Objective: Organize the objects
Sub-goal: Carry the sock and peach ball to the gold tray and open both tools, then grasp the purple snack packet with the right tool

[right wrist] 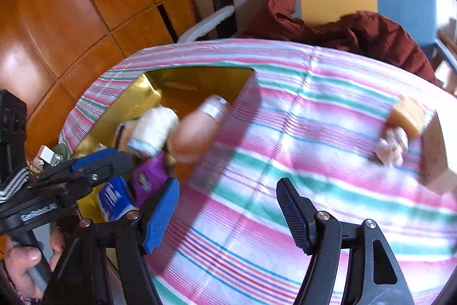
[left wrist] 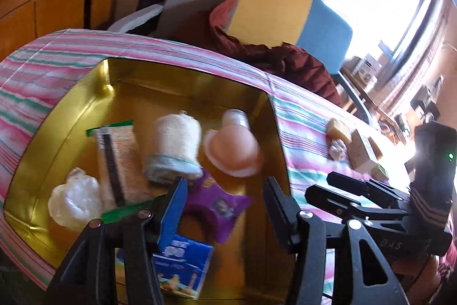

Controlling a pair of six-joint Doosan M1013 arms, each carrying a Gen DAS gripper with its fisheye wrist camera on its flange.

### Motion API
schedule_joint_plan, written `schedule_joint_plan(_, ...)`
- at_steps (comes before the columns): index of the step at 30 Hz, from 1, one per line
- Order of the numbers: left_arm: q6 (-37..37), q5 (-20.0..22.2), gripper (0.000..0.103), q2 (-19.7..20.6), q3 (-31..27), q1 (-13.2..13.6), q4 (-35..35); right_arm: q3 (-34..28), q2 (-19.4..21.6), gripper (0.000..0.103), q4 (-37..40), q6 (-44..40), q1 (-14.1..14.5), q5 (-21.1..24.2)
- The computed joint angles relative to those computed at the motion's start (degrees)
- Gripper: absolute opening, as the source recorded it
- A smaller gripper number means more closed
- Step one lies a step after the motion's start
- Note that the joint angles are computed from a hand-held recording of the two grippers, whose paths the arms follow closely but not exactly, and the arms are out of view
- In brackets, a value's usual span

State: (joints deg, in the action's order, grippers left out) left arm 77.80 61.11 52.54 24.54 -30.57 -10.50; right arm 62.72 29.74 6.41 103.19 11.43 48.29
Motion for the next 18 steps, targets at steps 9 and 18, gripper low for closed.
schedule_joint_plan(9,9.09,1.34,0.056,-0.70,1.29,-1.81,-5.51,6.37,-4.07,0.071,-5.04,7.21,-2.35,3.71)
schedule_joint_plan(18,16.32,-1.20,0.058,-3.48,6.28,-3.50,-8.47,12.01,-9.41,0.072,-18.74,21.15,-6.50,4.06)
